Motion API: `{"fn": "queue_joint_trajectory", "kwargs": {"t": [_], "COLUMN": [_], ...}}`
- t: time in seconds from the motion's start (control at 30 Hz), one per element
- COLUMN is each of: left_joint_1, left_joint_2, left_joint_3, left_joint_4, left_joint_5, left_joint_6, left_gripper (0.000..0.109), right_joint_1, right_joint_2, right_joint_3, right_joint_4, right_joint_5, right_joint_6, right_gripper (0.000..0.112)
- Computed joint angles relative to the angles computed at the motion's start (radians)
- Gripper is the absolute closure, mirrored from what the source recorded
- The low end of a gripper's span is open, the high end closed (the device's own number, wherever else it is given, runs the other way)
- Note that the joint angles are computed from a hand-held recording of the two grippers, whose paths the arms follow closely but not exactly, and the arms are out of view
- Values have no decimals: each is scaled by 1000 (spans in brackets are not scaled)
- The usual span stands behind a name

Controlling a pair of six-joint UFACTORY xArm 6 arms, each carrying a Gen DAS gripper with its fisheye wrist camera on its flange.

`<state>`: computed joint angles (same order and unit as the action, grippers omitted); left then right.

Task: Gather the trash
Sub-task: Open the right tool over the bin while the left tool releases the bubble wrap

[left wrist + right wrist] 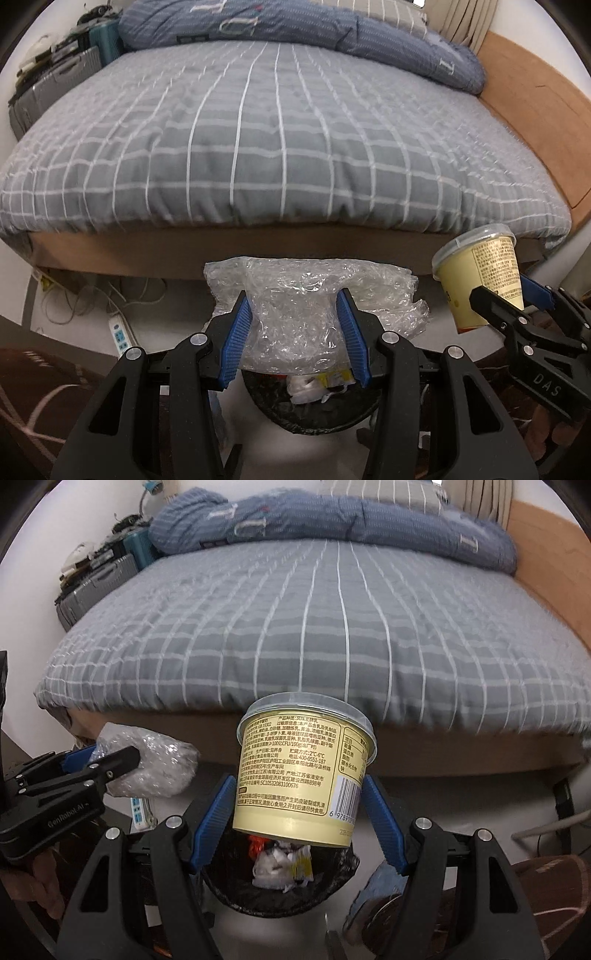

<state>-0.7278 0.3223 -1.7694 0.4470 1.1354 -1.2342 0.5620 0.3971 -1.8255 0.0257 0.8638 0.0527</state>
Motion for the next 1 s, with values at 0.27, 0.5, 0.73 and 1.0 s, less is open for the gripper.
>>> {"fn": "queue_joint_trajectory", "kwargs": {"t": [0.27,0.5,0.73,1.0], "left_joint_1": [41,64,75,70], "left_joint_2": [-13,-92,-133,-58], "left_joint_3": [95,218,277,193], "left_joint_4": [-39,-42,-44,-74], "left_joint_5": [-49,-67,-75,-90], "left_joint_6": [13,-21,-41,13], "left_gripper": [62,62,62,62], "right_joint_1": [22,51,68,26], "right_joint_2": [112,173,193,171], "right_joint_3": [-101,-173,-195,-163], "right_joint_4": [-22,9,4,-36], "right_joint_5": [73,125,136,101], "right_joint_6": [0,-37,-41,5], "right_gripper": [45,44,32,19]}}
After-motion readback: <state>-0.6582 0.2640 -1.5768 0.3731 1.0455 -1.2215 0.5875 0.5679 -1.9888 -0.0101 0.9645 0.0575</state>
